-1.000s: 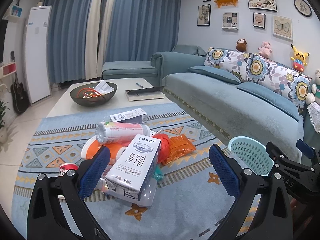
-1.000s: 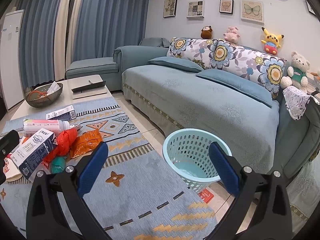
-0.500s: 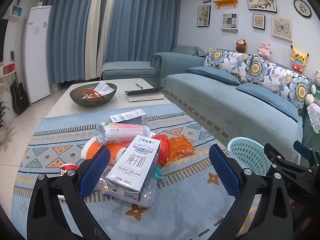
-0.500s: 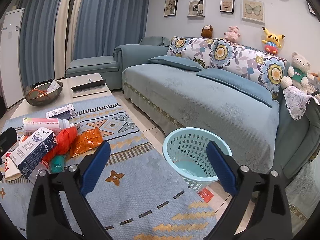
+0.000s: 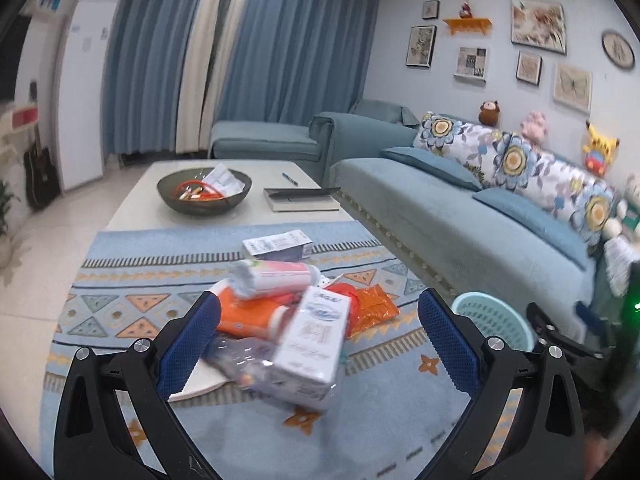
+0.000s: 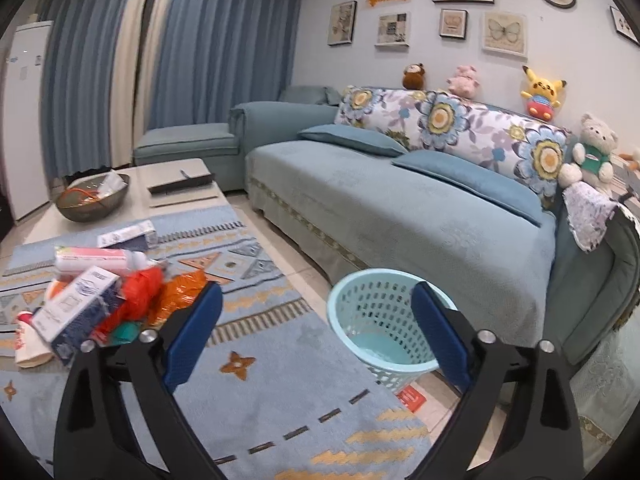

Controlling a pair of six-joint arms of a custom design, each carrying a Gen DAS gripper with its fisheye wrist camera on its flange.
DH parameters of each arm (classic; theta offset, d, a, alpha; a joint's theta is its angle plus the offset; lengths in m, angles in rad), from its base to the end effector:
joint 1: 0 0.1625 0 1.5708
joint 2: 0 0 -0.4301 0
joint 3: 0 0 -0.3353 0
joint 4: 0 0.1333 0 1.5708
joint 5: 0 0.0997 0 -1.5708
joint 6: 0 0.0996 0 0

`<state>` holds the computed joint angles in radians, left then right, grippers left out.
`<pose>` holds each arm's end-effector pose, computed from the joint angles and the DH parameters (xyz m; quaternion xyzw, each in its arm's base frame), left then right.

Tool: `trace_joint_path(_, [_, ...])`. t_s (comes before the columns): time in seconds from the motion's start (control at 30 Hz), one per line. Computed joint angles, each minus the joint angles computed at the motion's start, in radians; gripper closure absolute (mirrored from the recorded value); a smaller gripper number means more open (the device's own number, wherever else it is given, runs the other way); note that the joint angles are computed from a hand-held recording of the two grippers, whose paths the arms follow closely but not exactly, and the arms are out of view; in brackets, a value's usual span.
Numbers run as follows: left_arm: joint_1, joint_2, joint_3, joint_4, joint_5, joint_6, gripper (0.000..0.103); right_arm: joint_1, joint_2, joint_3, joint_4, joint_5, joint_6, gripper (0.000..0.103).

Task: Collect trash
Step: 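Move both tools toward the pile of trash on the rug, then grasp the panda paper cup with left tool while right tool grasps white milk carton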

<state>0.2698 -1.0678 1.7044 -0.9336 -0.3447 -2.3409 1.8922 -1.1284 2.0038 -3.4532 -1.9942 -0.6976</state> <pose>-0.3963 -0.3452 0.2348 -0.0297 0.7407 -0.5686 0.3568 0.2548 -0.4727 0.3295 0.3292 -0.7970 0.4290 0.2690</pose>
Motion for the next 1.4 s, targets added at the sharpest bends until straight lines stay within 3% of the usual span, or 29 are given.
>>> trace_joint_path(0.07, [-0.030,-0.048,-0.005,0.082,-0.065,-0.052,0.007,0.019,-0.010,-0.016,0.078,0.020,0.025,0.029])
trace_joint_path(0.2, [-0.058,-0.163,0.050,0.046,-0.174,-0.003,0.008,0.062,-0.013,-0.064,0.250,0.081,0.090,0.037])
trace_joint_path(0.37, [-0.045,-0.341,0.249,-0.210,-0.176,0.026,0.009,0.116,0.019,-0.111,0.388,0.132,0.119,0.040])
trace_joint_path(0.47, [0.005,-0.411,0.362,-0.384,-0.174,0.093,0.009,0.137,0.047,-0.128,0.430,0.145,0.140,0.038])
trace_joint_path(0.57, [0.057,-0.427,0.412,-0.448,-0.197,0.130,0.011,0.152,0.087,-0.144,0.476,0.132,0.165,0.021])
trace_joint_path(0.67, [0.120,-0.433,0.454,-0.533,-0.219,0.204,0.012,0.153,0.124,-0.172,0.557,0.129,0.211,0.020])
trace_joint_path(0.93, [0.257,-0.471,0.616,-0.933,-0.221,0.442,0.024,0.133,0.237,-0.303,0.844,0.092,0.413,0.017])
trace_joint_path(1.0, [0.277,-0.460,0.633,-1.004,-0.219,0.495,0.025,0.134,0.250,-0.310,0.858,0.085,0.445,0.017])
trace_joint_path(1.17, [0.304,-0.405,0.612,-1.047,-0.208,0.561,0.025,0.166,0.270,-0.314,0.857,0.044,0.451,0.016])
trace_joint_path(1.3, [0.314,-0.357,0.556,-0.948,-0.209,0.521,0.026,0.200,0.306,-0.342,0.880,-0.048,0.460,0.016])
trace_joint_path(1.33, [0.315,-0.346,0.541,-0.918,-0.211,0.510,0.032,0.202,0.314,-0.349,0.892,-0.058,0.463,0.017])
trace_joint_path(1.37, [0.316,-0.335,0.525,-0.883,-0.213,0.495,0.031,0.202,0.325,-0.361,0.913,-0.072,0.467,0.017])
trace_joint_path(1.4, [0.315,-0.330,0.519,-0.870,-0.213,0.489,0.031,0.197,0.330,-0.369,0.933,-0.069,0.464,0.024])
